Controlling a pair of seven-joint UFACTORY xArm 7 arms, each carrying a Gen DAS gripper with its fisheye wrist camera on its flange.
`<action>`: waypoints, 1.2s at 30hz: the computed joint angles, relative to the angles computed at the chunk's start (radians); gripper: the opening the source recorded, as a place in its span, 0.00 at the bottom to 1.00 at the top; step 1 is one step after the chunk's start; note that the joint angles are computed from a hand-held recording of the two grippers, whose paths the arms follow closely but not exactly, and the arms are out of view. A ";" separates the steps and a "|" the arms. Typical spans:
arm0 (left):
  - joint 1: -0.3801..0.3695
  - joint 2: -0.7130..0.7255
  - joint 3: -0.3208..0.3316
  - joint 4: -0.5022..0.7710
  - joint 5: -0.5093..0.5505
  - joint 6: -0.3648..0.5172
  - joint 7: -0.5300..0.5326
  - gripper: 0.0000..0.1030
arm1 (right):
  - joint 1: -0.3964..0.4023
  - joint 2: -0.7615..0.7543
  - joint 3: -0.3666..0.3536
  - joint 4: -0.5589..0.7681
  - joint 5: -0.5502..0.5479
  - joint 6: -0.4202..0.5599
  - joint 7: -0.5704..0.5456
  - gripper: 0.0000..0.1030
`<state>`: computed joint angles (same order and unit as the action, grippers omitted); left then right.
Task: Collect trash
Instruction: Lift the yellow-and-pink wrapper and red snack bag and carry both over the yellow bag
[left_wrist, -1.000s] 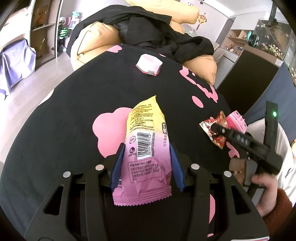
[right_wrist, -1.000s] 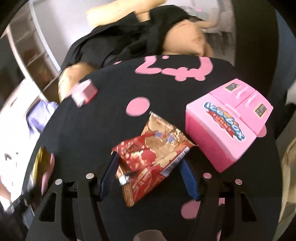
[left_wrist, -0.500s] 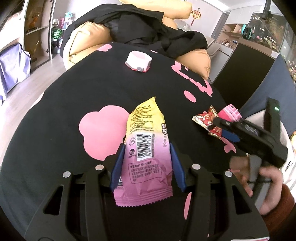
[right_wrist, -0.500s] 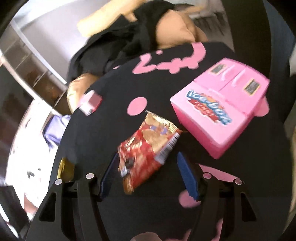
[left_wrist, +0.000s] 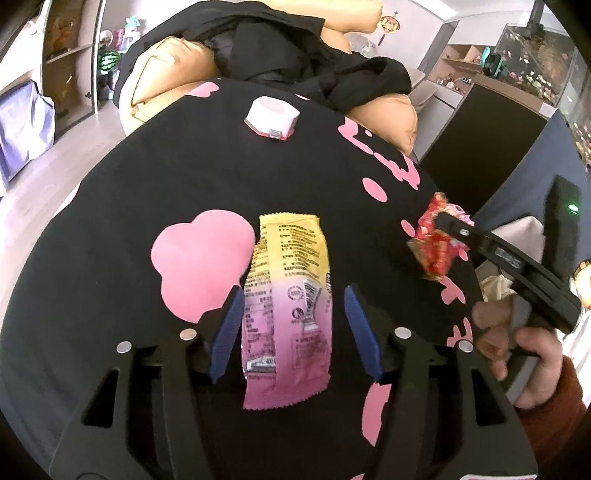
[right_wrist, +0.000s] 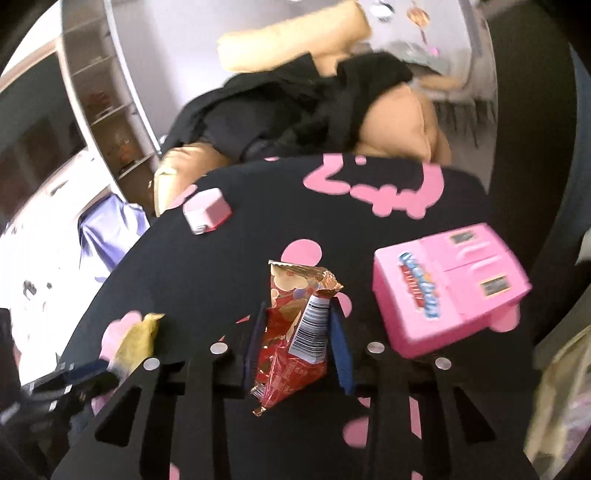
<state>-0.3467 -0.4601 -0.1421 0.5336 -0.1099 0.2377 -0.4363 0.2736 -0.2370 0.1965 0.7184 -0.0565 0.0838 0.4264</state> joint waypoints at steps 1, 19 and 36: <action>0.003 0.001 -0.004 0.003 0.004 0.005 -0.003 0.57 | -0.002 -0.030 0.001 -0.019 -0.011 0.004 -0.008 0.32; 0.147 0.016 -0.180 0.159 0.313 0.081 -0.227 0.22 | 0.038 -0.368 -0.071 -0.237 0.045 0.018 -0.161 0.32; 0.126 0.188 -0.379 0.547 0.597 0.061 -0.387 0.22 | -0.099 -0.850 -0.175 -0.378 0.047 0.175 -0.309 0.32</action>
<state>-0.2207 -0.2718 -0.5208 1.0808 0.4870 0.2989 -0.8235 0.1744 -1.0867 0.0215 0.3408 -0.0098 0.2587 0.1171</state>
